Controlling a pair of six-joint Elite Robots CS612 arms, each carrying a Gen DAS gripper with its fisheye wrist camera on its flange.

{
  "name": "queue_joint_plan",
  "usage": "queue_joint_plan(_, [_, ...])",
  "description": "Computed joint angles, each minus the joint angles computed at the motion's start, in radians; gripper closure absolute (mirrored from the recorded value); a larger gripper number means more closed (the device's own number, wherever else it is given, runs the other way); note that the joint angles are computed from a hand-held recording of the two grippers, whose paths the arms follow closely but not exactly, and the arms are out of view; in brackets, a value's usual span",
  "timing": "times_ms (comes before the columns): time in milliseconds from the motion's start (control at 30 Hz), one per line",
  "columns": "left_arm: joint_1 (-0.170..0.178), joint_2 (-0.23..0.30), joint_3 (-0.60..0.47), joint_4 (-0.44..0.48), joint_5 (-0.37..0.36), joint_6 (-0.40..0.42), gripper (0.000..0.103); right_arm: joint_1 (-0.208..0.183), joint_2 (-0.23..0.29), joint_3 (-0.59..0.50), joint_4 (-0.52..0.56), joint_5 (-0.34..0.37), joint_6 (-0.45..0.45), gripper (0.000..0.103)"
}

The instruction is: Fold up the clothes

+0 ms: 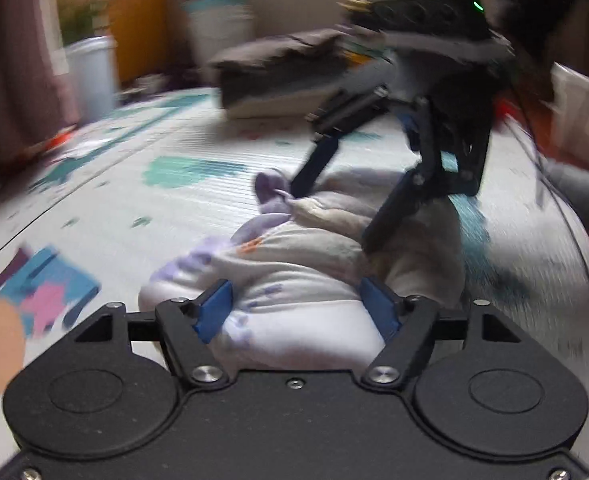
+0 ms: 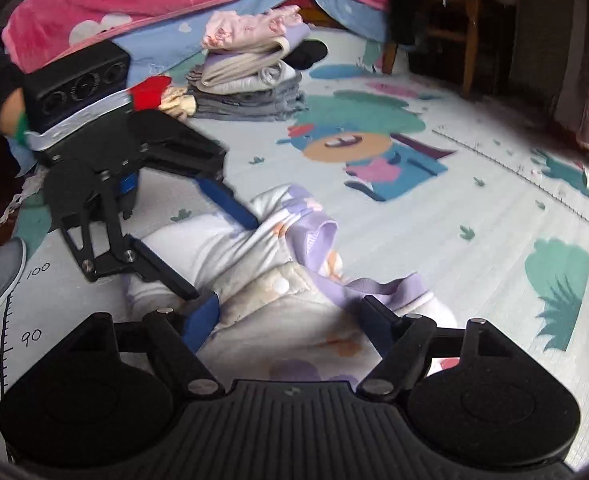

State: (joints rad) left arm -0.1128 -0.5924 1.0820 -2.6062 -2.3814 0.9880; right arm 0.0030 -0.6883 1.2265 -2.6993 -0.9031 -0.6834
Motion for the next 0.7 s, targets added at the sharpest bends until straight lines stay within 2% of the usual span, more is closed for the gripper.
queue_joint_plan(33, [-0.001,0.007,-0.03,0.068,0.001,0.046,0.028,0.003,0.002,-0.003,0.001,-0.009,0.019,0.027])
queue_joint_plan(67, [0.001,0.02,-0.057,0.117,-0.008,0.051,0.028,0.001,0.008,0.008,-0.029,-0.004,0.075,0.027])
queue_joint_plan(100, [0.01,0.044,-0.077,0.14,-0.043,0.013,0.027,-0.002,0.015,0.022,-0.065,0.004,0.138,0.026])
queue_joint_plan(133, [0.018,0.065,-0.087,0.12,-0.086,-0.066,0.026,-0.005,0.023,0.034,-0.101,0.01,0.201,0.026])
queue_joint_plan(167, [0.017,0.067,-0.079,0.084,-0.092,-0.104,0.026,-0.006,0.026,0.051,-0.157,0.015,0.224,0.026])
queue_joint_plan(267, [0.002,0.021,-0.054,0.107,-0.011,-0.167,0.027,-0.003,0.012,0.058,-0.153,-0.002,0.215,0.026])
queue_joint_plan(300, [0.003,0.002,-0.03,0.061,0.003,-0.208,0.03,-0.002,0.007,0.058,-0.143,-0.007,0.207,0.026])
queue_joint_plan(367, [0.007,-0.038,0.037,-0.095,0.046,-0.368,0.03,-0.004,-0.003,0.063,-0.132,-0.016,0.21,0.024])
queue_joint_plan(400, [0.008,-0.057,0.066,-0.125,0.077,-0.464,0.032,-0.006,-0.007,0.068,-0.132,-0.02,0.223,0.023])
queue_joint_plan(433, [0.009,-0.077,0.09,-0.137,0.109,-0.553,0.033,-0.006,-0.01,0.072,-0.137,-0.023,0.241,0.022])
queue_joint_plan(467, [0.011,-0.087,0.098,-0.107,0.12,-0.642,0.033,-0.007,-0.01,0.076,-0.148,-0.024,0.247,0.022])
queue_joint_plan(533, [0.015,-0.084,0.098,-0.057,0.089,-0.798,0.033,-0.007,-0.01,0.083,-0.18,-0.026,0.259,0.022])
queue_joint_plan(600, [0.011,-0.071,0.092,-0.048,0.091,-0.914,0.033,-0.004,-0.007,0.09,-0.222,-0.034,0.271,0.021])
queue_joint_plan(633, [0.009,-0.055,0.077,-0.052,0.081,-0.981,0.046,-0.003,-0.008,0.099,-0.249,-0.041,0.268,0.021])
queue_joint_plan(667, [0.012,-0.035,0.054,-0.059,0.03,-1.008,0.064,-0.001,-0.01,0.108,-0.277,-0.048,0.264,0.021])
queue_joint_plan(700, [0.013,-0.018,0.031,-0.057,-0.024,-0.994,0.082,0.0,-0.013,0.12,-0.314,-0.06,0.254,0.021])
